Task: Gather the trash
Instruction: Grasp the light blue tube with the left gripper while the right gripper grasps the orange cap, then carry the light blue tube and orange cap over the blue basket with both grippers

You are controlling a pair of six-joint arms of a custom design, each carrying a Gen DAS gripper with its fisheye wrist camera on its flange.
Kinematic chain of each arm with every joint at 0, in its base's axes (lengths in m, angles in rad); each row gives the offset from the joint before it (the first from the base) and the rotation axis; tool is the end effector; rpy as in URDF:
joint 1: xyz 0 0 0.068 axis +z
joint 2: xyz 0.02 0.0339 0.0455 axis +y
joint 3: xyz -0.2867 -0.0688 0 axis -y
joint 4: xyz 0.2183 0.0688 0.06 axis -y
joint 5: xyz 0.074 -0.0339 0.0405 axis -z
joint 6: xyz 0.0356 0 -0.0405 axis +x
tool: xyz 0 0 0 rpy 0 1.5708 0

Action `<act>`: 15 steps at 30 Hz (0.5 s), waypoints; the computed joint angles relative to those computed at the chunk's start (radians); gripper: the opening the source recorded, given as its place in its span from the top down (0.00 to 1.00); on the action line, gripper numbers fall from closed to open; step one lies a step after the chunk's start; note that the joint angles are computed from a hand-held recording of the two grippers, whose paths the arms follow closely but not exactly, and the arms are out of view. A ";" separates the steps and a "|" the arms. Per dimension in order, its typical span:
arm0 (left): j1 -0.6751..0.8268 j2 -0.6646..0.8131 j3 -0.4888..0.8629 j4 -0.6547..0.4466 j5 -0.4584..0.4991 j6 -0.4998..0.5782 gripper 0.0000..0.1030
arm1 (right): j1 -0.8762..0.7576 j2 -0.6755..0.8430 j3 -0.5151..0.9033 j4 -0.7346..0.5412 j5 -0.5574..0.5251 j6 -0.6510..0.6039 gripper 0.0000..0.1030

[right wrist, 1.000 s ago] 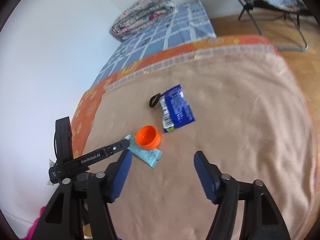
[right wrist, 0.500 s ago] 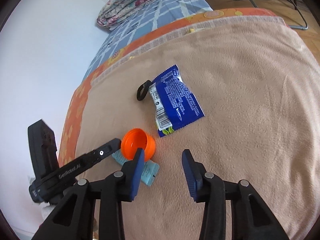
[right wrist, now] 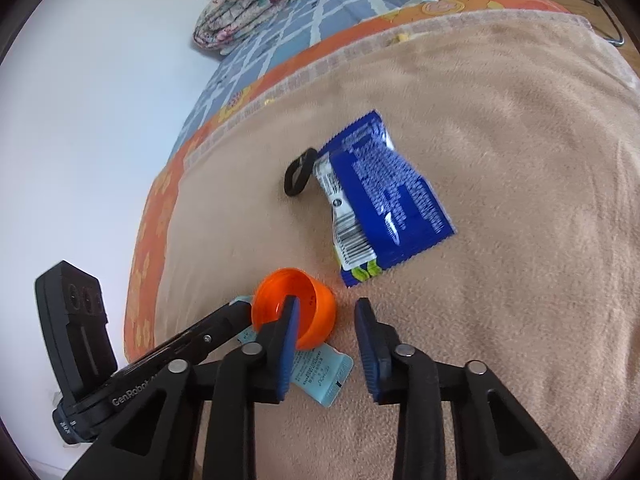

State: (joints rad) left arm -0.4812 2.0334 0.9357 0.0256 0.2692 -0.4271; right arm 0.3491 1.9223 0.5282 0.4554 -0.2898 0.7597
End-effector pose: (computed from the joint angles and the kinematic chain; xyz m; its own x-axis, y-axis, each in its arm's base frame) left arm 0.3082 -0.1716 0.1080 -0.9401 0.0404 -0.3386 0.1863 0.8925 -0.4107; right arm 0.2597 0.1053 0.0911 -0.8847 0.3803 -0.2696 0.1694 0.8011 0.5741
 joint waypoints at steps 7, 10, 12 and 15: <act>0.021 -0.011 -0.029 0.040 0.017 0.006 0.82 | 0.016 0.001 0.003 -0.006 0.039 0.016 0.96; 0.024 -0.039 -0.053 0.057 0.012 0.015 0.82 | 0.023 -0.035 -0.012 -0.016 0.070 0.007 0.97; 0.028 -0.061 -0.069 0.060 0.010 0.020 0.82 | 0.026 -0.061 -0.021 -0.025 0.077 0.003 0.97; 0.035 -0.085 -0.084 0.058 0.011 0.026 0.82 | 0.031 -0.092 -0.025 -0.051 0.086 -0.012 0.97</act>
State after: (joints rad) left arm -0.4464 1.9485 0.8512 0.0833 0.2801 -0.4014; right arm 0.3802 1.8303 0.5027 0.4043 -0.2037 0.7472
